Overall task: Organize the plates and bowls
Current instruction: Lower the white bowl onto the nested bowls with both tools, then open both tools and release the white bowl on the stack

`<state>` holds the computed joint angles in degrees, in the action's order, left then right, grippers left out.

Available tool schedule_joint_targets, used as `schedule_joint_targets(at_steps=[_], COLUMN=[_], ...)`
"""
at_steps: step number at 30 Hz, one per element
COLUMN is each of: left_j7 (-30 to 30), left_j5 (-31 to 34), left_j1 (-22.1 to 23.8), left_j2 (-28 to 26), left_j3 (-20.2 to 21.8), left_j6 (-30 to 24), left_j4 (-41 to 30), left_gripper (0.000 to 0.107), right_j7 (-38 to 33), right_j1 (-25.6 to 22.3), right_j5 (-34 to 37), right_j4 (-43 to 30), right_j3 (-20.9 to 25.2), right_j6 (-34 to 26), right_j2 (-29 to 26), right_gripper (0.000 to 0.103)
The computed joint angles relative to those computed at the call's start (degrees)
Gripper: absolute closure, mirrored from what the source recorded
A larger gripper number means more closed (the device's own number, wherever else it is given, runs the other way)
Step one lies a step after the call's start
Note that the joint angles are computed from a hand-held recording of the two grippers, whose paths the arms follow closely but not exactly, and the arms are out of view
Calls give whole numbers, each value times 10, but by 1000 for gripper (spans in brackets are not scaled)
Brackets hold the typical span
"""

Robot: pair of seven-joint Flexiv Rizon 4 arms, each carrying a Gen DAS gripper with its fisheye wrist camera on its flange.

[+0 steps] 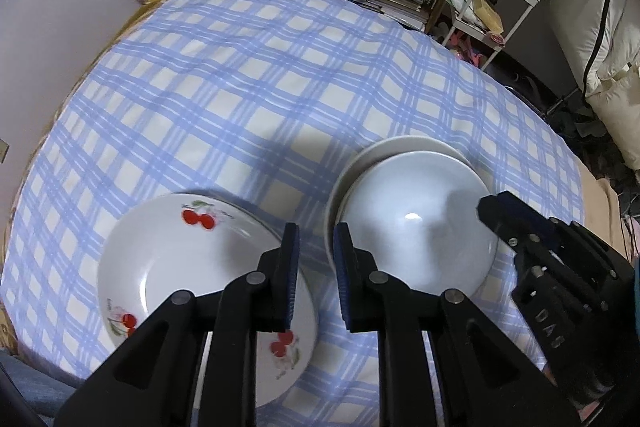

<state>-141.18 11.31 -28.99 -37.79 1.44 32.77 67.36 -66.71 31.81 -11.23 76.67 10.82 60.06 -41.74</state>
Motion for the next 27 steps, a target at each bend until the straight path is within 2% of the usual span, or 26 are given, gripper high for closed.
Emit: schedule_joint_targets(at_steps=[1,3,4,6,9,13,14,16,23,27], left_j7=[-2,-3,-3,-1,-1,8,9,11,27,48], left_j5=[1,6,9,16,23,20,22,22,-12,-32], left_j1=[0,0,-1,-2,-2,4,4,7,31,39], left_j2=[3,9,10,12,14,16,15,13,6,-9], left_j3=[2,4,5,7,7,2,2,3,-8,-12], left_j6=[-2,-7,-11,-21,-30,-23,-25,-25,-18,-41], left_j4=[3,7,7,5,3,7,5,3,3,-11], left_gripper=[88,86,84,79,69,55,49,41,40,40], right_j7=[2,7,11,20,28,63,66,71,69,81], right_j1=[-1,-4,-5,-6,-8,4,2,-2,-20,-21], right_j5=[3,7,9,10,7,-18,-21,-25,-21,-26], right_j4=[0,1,4,13,17,34,35,35,21,20], right_j3=[1,1,0,-3,-5,-31,-31,-30,-20,-28], right_j6=[1,6,11,26,26,43,46,46,14,-12], right_j2=[1,5,8,15,21,30,30,29,24,25], right_gripper=[83,70,59,53,40,12,6,2,0,0])
